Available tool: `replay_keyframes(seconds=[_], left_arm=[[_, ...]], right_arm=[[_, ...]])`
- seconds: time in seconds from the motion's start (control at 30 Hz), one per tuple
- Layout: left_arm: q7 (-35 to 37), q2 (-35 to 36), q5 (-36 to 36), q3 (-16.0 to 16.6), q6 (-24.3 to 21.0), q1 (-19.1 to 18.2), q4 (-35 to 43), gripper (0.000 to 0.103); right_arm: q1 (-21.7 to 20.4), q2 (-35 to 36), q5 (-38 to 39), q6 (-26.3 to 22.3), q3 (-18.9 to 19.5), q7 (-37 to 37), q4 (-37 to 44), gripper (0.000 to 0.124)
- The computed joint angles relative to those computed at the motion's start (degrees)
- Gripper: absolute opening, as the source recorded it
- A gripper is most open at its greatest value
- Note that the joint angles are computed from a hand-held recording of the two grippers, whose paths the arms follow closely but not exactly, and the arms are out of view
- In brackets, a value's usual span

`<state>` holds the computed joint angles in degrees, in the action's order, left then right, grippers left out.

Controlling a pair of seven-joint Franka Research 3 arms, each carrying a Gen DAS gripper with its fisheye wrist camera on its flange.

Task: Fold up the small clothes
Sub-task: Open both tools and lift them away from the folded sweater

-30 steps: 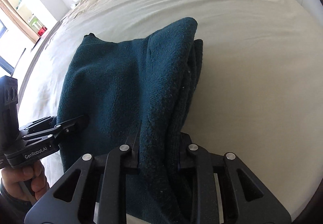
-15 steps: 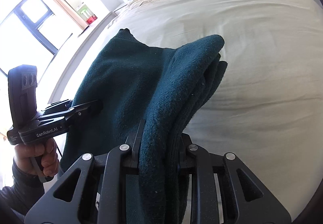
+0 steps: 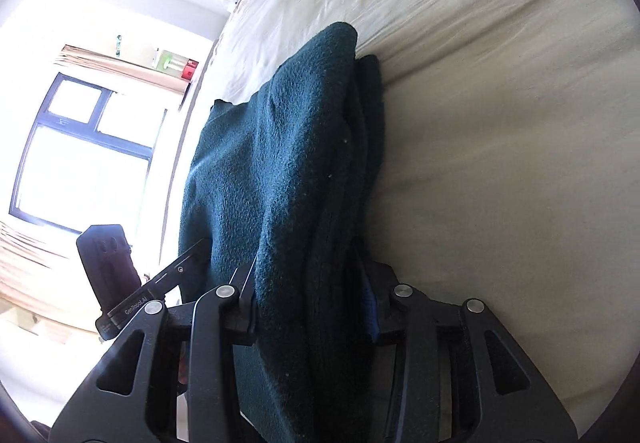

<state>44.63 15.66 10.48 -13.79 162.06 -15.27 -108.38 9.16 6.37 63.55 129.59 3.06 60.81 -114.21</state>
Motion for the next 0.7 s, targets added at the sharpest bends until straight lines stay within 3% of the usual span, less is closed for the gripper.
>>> replay_keyframes(seconds=[0.07, 0.17, 0.2, 0.23, 0.3, 0.37, 0.47, 0.53, 0.6, 0.67, 0.7], left_arm=[[-4.9, -1.4, 5.9, 2.9, -1.2, -2.8, -0.3, 0.067], [-20.6, -4.8, 26.6, 8.6, -7.5, -9.4, -0.2, 0.068], [-26.8, -6.2, 34.7, 9.5, -10.4, -11.3, -0.2, 0.076], [-32.3, -7.5, 41.9, 9.7, -13.4, -12.6, -0.2, 0.091], [-42.6, -10.3, 55.1, 8.7, -20.8, -14.7, -0.3, 0.103], [-48.4, -11.8, 64.2, 6.3, -29.6, -16.2, 0.2, 0.103], [-48.9, -11.9, 69.1, 2.5, -41.7, -17.0, 2.4, 0.103], [-47.8, -12.7, 70.8, 0.5, -44.6, -16.5, 3.3, 0.103], [-47.5, -13.7, 72.5, -1.6, -48.1, -16.1, 4.0, 0.103], [-46.7, -14.9, 72.9, -3.7, -51.9, -15.7, 4.6, 0.103], [-46.3, -14.9, 72.6, -4.6, -54.2, -15.6, 5.5, 0.103]], right_arm=[[-0.2, -2.1, 0.1, 0.8, -0.3, 0.0, -2.1, 0.041], [0.3, -5.3, -2.3, 5.1, -0.8, 1.8, -4.6, 0.043], [0.6, -6.5, -4.2, 7.8, -0.9, 2.3, -5.4, 0.044], [1.3, -8.5, -7.0, 11.5, -0.6, 3.7, -6.9, 0.044], [2.4, -12.0, -15.9, 19.7, 0.3, 9.0, -9.3, 0.045], [2.7, -15.4, -26.3, 27.1, 1.7, 15.3, -11.7, 0.051], [-0.5, -20.9, -44.4, 39.4, 6.9, 27.3, -16.3, 0.066], [-7.6, -24.5, -55.3, 47.6, 13.9, 36.1, -19.1, 0.083], [-15.8, -28.9, -60.1, 55.6, 20.4, 40.9, -21.6, 0.103], [-22.5, -31.6, -60.0, 60.9, 26.6, 41.5, -21.5, 0.103], [-22.9, -32.5, -59.5, 61.3, 27.1, 40.6, -21.2, 0.103]])
